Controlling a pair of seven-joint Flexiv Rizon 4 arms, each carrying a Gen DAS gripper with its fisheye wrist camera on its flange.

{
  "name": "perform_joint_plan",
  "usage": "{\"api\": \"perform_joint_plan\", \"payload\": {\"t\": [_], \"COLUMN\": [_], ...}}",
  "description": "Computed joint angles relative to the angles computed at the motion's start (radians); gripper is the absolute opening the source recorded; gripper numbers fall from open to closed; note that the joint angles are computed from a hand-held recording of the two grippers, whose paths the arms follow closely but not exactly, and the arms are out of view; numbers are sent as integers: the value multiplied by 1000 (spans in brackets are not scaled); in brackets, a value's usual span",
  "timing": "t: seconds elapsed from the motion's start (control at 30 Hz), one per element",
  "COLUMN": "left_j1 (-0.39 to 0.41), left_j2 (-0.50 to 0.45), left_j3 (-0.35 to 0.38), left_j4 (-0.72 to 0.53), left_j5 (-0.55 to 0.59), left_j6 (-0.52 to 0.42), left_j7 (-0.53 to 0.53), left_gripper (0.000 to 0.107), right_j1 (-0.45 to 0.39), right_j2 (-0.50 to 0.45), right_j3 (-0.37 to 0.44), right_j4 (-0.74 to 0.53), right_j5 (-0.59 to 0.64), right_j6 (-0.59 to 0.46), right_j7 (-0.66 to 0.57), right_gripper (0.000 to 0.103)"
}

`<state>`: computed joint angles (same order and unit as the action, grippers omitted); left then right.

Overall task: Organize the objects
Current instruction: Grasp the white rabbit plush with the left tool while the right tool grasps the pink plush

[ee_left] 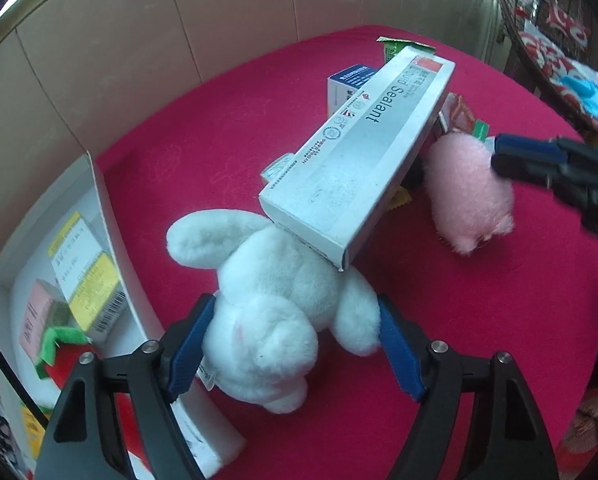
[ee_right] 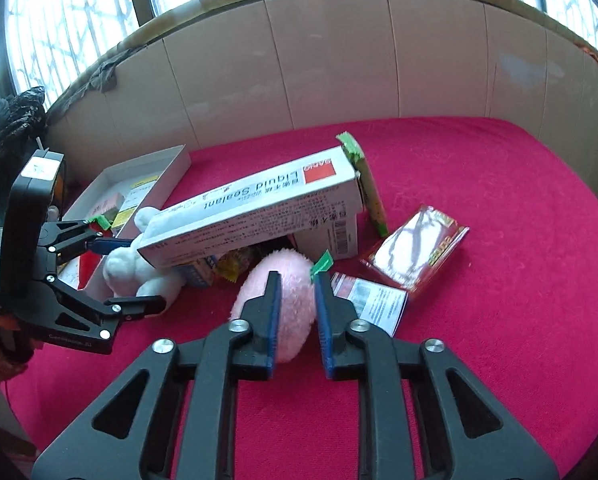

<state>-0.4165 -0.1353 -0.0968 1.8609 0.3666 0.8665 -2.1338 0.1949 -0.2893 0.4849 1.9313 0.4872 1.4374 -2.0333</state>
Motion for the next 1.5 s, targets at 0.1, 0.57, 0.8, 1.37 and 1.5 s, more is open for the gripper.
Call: {"api": "perform_joint_plan", "payload": {"t": [0.1,0.57,0.8,1.37,1.5], "left_j1": [1,-2,-22,-37,-48], "left_j2": [1,-25,12,-43,-61], "left_j3": [-12,15,23,11,29], "left_j4": [29,50,85,46,24], "left_j5": [-53,-48,35,104,130], "left_j6": [62,169,228,140,174], "left_j7": [40,-25,-153,-243,-266], "left_gripper": [79,74,60,77,77], "right_j1": [16,19,-82,-24,9], "right_j2": [8,-90,-34,68,76], "right_j3": [0,7,88,-39,-80], "right_j4": [22,-34,-4,-35,-32], "right_j5": [2,-79,53,333,352], "right_j6": [10,-43,-37,-156,-168], "right_j7": [28,222,116,-68,-75], "right_gripper": [60,45,43,43,43]}}
